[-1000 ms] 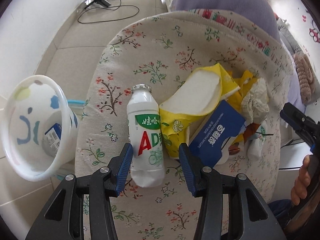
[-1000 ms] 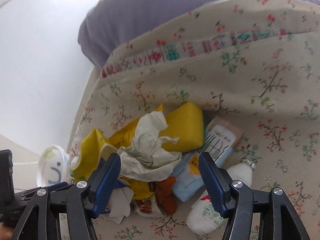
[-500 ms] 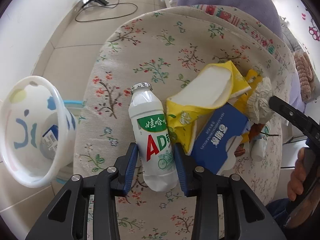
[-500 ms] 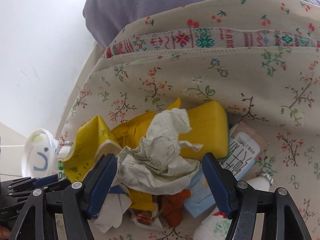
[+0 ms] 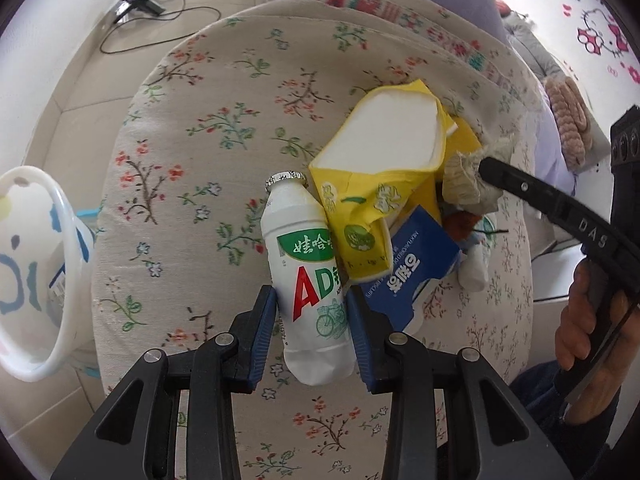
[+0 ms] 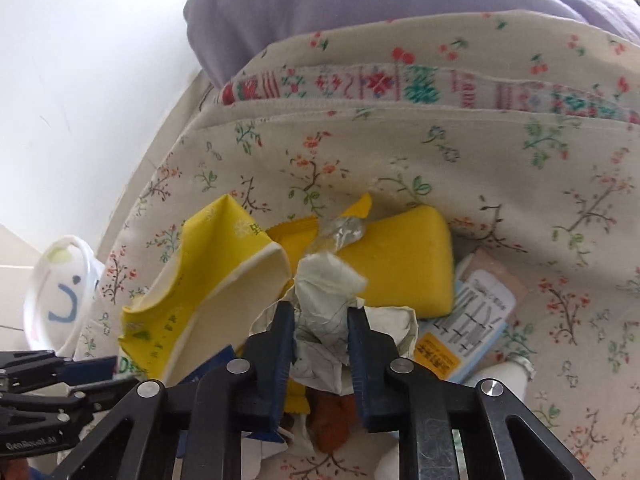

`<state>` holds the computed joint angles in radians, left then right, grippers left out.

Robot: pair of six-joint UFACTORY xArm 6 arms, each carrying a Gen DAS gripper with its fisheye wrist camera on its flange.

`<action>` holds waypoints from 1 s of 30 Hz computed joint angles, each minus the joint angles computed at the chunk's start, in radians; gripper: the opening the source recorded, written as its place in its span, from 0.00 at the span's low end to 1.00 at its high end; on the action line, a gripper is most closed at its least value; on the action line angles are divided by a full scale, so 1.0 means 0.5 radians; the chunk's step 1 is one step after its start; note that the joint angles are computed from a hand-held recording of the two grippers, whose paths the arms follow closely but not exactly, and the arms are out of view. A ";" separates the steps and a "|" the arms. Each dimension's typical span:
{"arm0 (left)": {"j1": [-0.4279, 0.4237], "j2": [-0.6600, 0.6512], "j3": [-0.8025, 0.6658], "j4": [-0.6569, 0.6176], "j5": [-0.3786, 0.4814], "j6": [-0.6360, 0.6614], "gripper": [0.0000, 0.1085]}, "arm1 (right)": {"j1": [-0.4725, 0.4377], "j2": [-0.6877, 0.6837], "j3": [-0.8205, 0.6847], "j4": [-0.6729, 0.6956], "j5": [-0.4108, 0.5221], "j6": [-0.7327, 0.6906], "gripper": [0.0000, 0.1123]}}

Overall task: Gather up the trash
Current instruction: 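Grasp the crumpled tissue pile with the right gripper, then drop the bottle from the left gripper while the right drops tissue into the wastebasket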

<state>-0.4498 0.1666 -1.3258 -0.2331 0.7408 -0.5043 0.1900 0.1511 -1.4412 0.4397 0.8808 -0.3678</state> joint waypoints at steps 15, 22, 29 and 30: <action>0.061 -0.218 0.220 -0.115 -0.100 -0.043 0.35 | -0.114 -0.204 0.131 0.364 -0.082 -0.250 0.17; 0.114 -0.352 0.376 -0.106 -0.193 -0.147 0.34 | -0.093 -0.253 0.181 0.462 -0.109 -0.324 0.17; 0.146 -0.459 0.473 -0.113 -0.288 -0.173 0.34 | -0.090 -0.284 0.201 0.567 -0.099 -0.396 0.17; 0.147 -0.464 0.476 -0.105 -0.300 -0.184 0.34 | -0.088 -0.287 0.205 0.583 -0.102 -0.413 0.17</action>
<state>-0.3762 -0.0657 -1.0880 -0.2857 0.5909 -0.5965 0.1459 0.0075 -1.3386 0.7310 0.8296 -0.5744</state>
